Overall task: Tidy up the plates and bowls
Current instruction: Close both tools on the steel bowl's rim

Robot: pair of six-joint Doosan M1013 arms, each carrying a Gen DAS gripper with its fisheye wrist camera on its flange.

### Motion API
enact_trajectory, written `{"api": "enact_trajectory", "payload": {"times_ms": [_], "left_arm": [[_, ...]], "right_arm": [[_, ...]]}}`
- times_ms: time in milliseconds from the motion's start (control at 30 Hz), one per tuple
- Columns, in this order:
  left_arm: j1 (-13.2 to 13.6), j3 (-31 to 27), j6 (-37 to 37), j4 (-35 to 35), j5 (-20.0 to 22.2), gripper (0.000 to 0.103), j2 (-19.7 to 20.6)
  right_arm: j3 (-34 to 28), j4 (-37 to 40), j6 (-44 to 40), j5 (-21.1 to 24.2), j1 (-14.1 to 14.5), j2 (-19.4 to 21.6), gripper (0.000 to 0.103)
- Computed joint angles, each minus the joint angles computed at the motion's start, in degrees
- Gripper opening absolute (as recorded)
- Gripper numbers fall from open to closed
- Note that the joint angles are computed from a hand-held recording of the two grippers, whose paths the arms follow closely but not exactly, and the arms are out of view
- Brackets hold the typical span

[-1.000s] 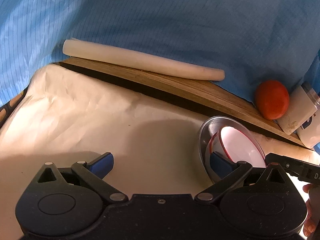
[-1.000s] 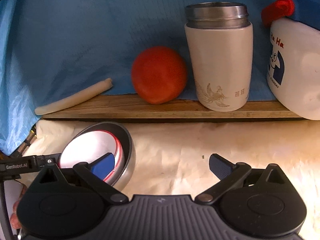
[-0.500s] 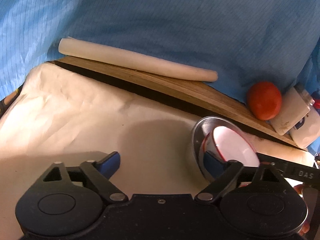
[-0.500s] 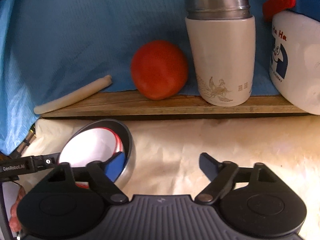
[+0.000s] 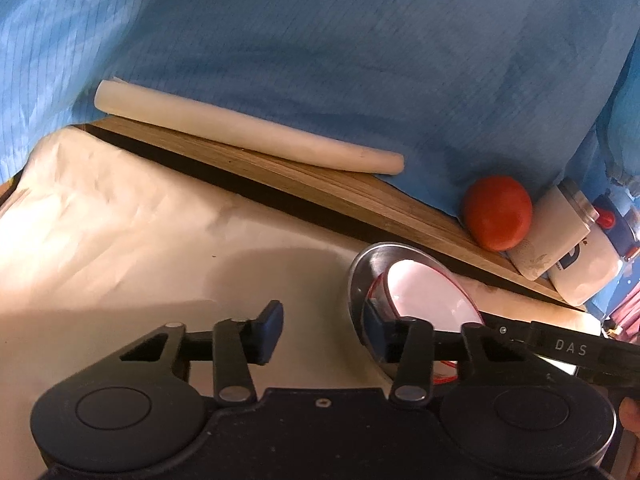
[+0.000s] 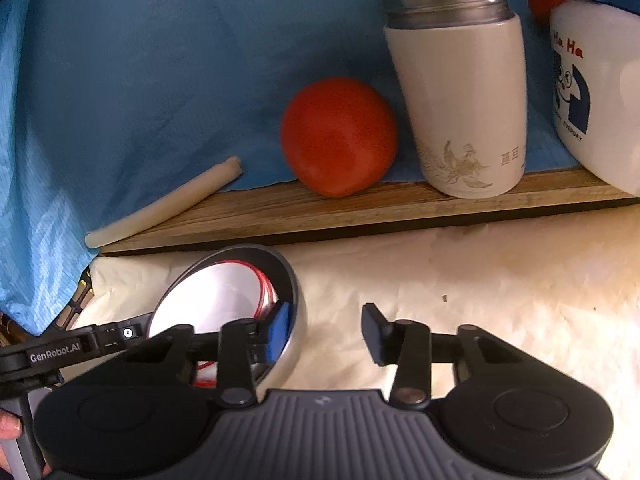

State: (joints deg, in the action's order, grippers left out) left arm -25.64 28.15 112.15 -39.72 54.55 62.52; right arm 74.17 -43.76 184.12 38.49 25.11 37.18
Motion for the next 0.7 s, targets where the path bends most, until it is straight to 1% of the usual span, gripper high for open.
{"api": "enact_trajectory", "payload": {"times_ms": [67, 167, 400, 567, 700], "left_arm": [[-0.1, 0.3, 0.1, 0.5, 0.0, 0.041, -0.3], [-0.3, 1.7, 1.8, 0.9, -1.5, 0.038, -1.0], [-0.9, -0.2, -0.4, 3.9, -0.9, 0.036, -0.2], [-1.1, 0.4, -1.3, 5.1, -1.9, 0.036, -0.5], [-1.2, 1.5, -0.3, 5.1, -3.0, 0.036, -1.0]], "right_arm": [[-0.3, -0.3, 0.1, 0.5, 0.1, 0.2, 0.041], [-0.1, -0.2, 0.2, 0.3, 0.1, 0.1, 0.041], [0.0, -0.5, 1.4, -0.3, 0.0, 0.1, 0.040], [0.5, -2.3, 4.0, -1.3, 0.2, 0.1, 0.030], [0.2, -3.1, 4.8, -0.7, 0.4, 0.4, 0.029]]}}
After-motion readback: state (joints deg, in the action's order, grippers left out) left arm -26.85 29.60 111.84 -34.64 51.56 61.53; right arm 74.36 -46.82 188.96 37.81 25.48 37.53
